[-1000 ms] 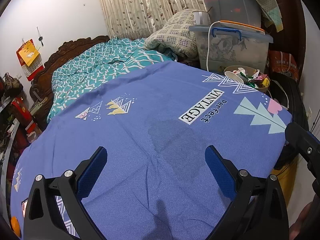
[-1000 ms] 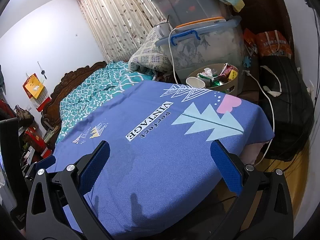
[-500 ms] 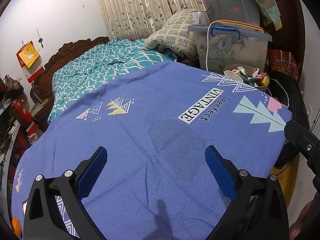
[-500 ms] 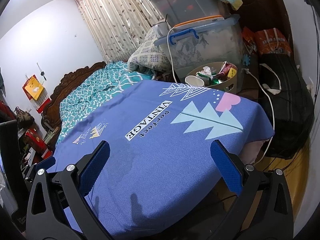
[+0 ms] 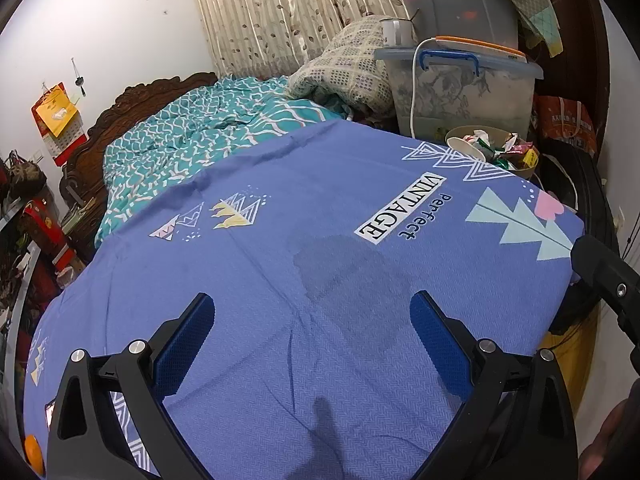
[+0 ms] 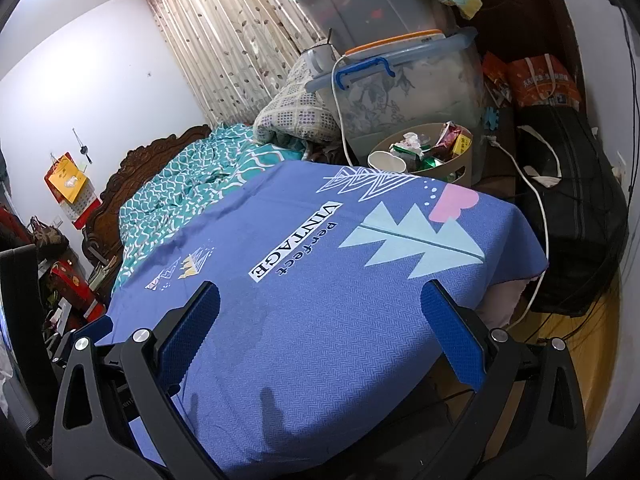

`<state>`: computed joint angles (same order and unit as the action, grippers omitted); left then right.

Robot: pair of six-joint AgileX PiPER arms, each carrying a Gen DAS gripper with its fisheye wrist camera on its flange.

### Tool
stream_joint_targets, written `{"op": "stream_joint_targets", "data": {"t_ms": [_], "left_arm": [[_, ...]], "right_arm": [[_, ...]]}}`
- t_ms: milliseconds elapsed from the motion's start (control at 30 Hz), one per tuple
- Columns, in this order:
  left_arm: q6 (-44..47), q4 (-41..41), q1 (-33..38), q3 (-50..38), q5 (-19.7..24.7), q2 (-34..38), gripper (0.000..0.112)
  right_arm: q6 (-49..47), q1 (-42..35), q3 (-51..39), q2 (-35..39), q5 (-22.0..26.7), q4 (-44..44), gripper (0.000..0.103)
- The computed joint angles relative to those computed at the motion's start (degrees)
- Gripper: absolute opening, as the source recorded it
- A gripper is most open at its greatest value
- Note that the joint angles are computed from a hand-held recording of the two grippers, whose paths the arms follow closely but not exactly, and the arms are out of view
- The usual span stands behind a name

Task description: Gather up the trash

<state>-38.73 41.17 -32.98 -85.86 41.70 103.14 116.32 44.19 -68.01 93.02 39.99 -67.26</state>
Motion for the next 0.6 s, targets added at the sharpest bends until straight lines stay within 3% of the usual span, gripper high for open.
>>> {"op": "stream_joint_targets", "data": {"t_ms": [600], "left_arm": [[0.1,0.0,0.0,0.4,-0.3,0.0,0.094]], "right_arm": [[-0.3,-0.2,0.1,-0.1,-0.2,0.2,0.100]]}}
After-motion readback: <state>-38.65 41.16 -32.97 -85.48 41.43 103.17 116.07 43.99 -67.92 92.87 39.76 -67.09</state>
